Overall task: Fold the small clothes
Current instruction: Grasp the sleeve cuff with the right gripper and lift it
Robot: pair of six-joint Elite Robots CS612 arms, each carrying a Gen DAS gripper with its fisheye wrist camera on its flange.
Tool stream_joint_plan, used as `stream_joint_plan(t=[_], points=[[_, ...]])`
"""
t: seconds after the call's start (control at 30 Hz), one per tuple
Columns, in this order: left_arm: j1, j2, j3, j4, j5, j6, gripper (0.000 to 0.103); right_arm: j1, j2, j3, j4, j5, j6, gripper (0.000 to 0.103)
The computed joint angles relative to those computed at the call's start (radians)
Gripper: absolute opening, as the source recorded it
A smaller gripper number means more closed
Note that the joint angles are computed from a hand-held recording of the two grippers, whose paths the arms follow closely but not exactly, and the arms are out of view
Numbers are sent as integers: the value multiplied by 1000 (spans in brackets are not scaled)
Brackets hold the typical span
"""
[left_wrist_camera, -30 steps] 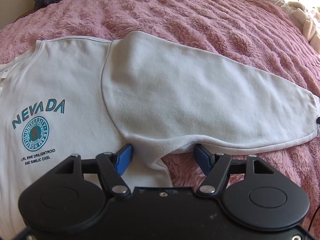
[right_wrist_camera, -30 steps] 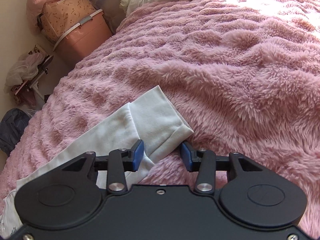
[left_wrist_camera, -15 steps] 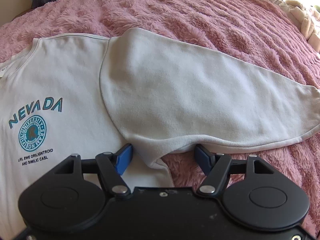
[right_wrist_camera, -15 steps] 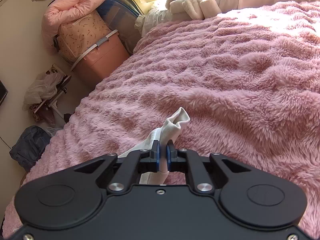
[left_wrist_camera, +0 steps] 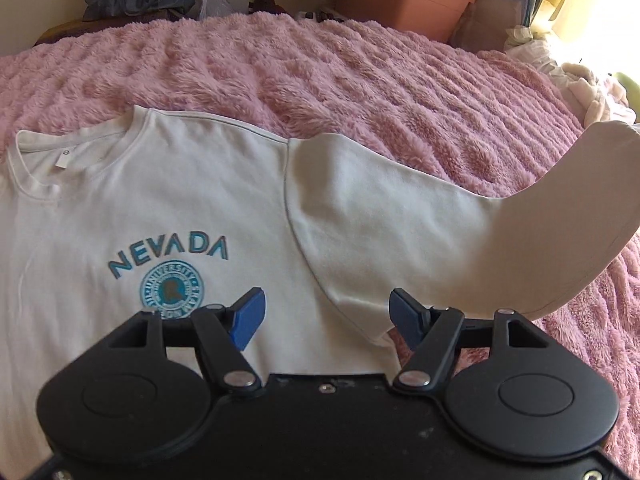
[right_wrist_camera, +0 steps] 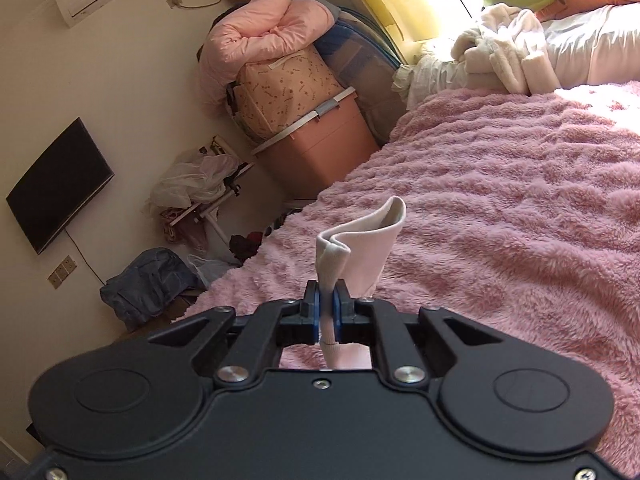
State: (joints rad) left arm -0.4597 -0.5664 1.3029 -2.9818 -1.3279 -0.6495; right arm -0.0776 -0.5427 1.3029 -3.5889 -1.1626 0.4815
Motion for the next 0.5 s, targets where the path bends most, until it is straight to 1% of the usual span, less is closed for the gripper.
stream_joint_plan(t=[0.13, 0.2, 0.3, 0.43, 0.5], points=[[16, -80, 144, -58, 43, -29, 72, 38, -18, 7, -28, 77, -4, 8], [27, -123, 231, -97, 61, -54, 72, 63, -23, 9, -40, 125, -4, 8], [43, -173, 339, -121, 95, -97, 72, 102, -25, 10, -44, 177, -21, 8], [66, -225, 457, -153, 120, -192, 72, 154, -20, 0, -20, 249, -43, 8], [85, -250, 510, -164, 132, -240, 72, 179, -13, -10, 3, 287, -57, 8]])
